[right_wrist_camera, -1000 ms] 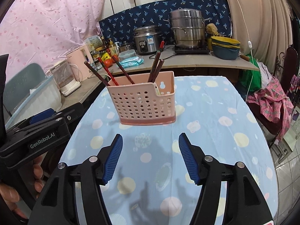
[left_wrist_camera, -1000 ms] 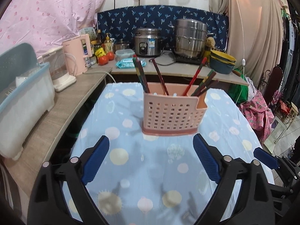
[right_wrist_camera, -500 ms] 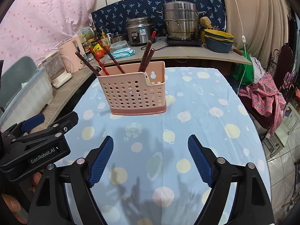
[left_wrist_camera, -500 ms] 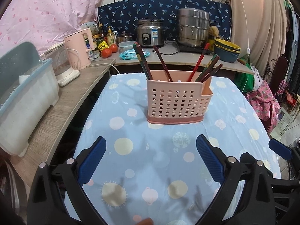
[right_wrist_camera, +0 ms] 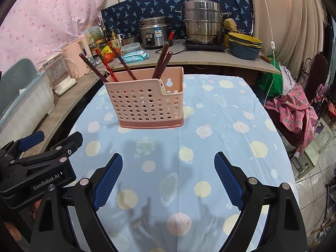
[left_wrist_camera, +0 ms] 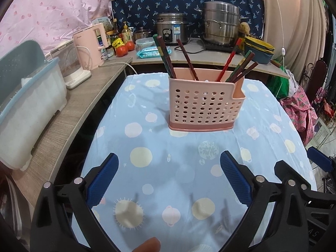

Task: Organize utensils

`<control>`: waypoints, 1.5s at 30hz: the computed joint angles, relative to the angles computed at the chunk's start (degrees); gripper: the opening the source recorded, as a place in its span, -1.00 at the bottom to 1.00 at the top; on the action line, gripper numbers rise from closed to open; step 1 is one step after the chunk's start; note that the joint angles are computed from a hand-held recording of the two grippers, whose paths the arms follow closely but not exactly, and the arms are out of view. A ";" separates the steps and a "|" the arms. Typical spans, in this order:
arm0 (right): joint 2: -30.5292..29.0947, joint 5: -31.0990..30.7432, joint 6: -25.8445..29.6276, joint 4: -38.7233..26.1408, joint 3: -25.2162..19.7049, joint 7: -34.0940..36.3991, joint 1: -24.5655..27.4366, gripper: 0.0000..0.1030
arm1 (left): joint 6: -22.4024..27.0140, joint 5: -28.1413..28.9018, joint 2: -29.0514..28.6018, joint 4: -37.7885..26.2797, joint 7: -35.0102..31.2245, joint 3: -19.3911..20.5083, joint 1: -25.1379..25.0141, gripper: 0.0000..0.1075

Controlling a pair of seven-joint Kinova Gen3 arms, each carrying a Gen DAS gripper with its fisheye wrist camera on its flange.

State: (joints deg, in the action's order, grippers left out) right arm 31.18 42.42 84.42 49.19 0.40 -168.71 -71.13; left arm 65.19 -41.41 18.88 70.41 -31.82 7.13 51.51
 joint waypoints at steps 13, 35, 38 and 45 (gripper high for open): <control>1.26 0.26 1.51 -1.53 0.87 0.21 -0.17 0.87 | 0.95 0.41 0.65 -0.30 0.03 -0.28 -0.24 0.75; 2.17 0.07 2.47 -2.02 1.25 0.34 -0.06 0.87 | 1.04 1.04 1.18 -0.54 -0.62 -0.66 -0.42 0.76; 2.32 0.01 2.71 -2.26 1.38 0.48 -0.07 0.87 | 1.09 1.27 1.27 -0.69 -0.83 -0.66 -0.55 0.76; 2.26 0.09 2.60 -1.94 1.53 -0.01 -0.15 0.87 | 1.51 1.36 1.43 -0.96 -0.91 -0.84 -0.45 0.76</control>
